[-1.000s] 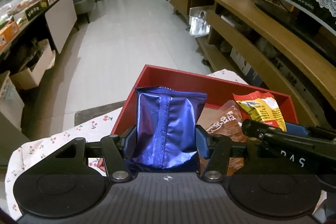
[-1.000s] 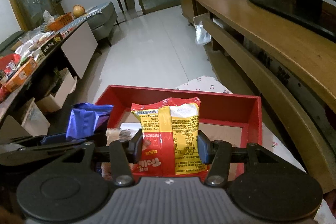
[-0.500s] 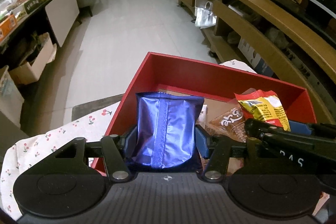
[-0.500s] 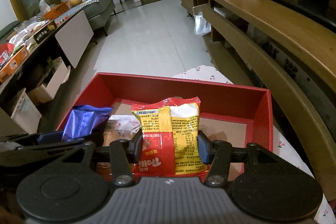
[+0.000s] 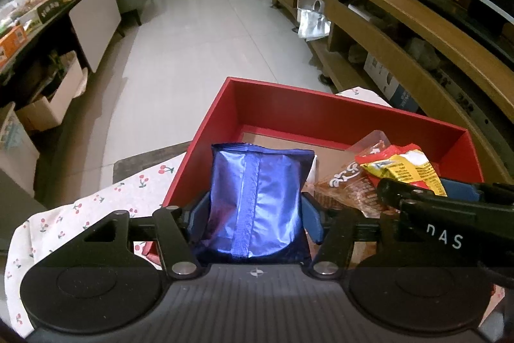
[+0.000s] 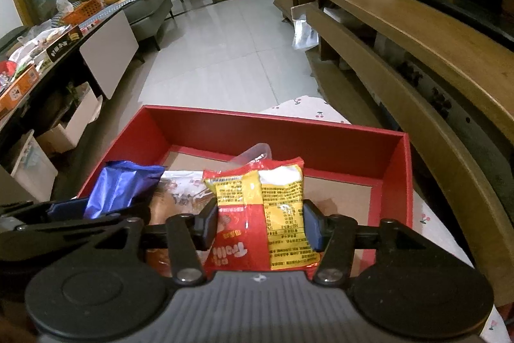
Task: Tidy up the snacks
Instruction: 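Open both tools to drop the blue packet and yellow-red bag into the box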
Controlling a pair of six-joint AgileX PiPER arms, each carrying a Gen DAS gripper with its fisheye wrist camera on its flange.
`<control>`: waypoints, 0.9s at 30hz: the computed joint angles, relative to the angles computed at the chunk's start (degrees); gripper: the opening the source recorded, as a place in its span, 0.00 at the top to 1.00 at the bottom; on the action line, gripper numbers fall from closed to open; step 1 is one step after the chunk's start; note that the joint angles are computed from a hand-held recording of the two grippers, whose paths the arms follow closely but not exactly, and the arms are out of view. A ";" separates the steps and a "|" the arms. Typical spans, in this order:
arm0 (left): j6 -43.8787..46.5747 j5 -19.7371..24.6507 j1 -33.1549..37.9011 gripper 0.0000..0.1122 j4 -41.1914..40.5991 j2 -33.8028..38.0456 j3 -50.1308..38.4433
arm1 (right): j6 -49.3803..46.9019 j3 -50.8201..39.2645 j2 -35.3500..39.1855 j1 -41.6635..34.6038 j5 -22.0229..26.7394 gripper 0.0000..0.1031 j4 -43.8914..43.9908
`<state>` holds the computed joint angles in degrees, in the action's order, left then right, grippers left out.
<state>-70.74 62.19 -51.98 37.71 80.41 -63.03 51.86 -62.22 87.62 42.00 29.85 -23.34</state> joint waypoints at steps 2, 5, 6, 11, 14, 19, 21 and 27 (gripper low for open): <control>-0.19 0.64 -0.44 0.39 0.34 -0.24 -0.24 | -0.27 0.22 -0.49 -0.06 -0.08 0.47 0.27; -0.86 1.00 -0.96 0.38 0.88 -0.75 -0.20 | 1.14 0.38 -1.23 0.45 0.07 0.46 -1.64; -0.92 0.81 -0.88 0.37 0.69 -1.13 -0.17 | 1.66 0.46 -1.48 0.58 0.04 0.46 -2.15; -0.87 -0.08 -0.37 0.33 -0.24 -2.73 -0.07 | 3.03 1.45 -3.46 0.62 -0.14 0.45 -2.68; -1.50 0.74 -1.35 0.31 0.19 -3.60 -0.26 | 3.78 1.95 -4.57 0.78 0.11 0.44 -2.91; -2.58 3.99 -4.68 0.31 1.48 -4.68 -1.13 | 5.01 2.65 -6.75 1.95 1.30 0.44 -3.51; -2.76 4.89 -5.50 0.30 1.62 -5.25 -1.13 | 4.66 2.94 -7.50 2.42 1.45 0.44 -3.30; -3.66 6.11 -7.50 0.28 0.74 -7.89 -0.26 | 6.25 4.30 -10.14 4.49 2.86 0.44 -4.28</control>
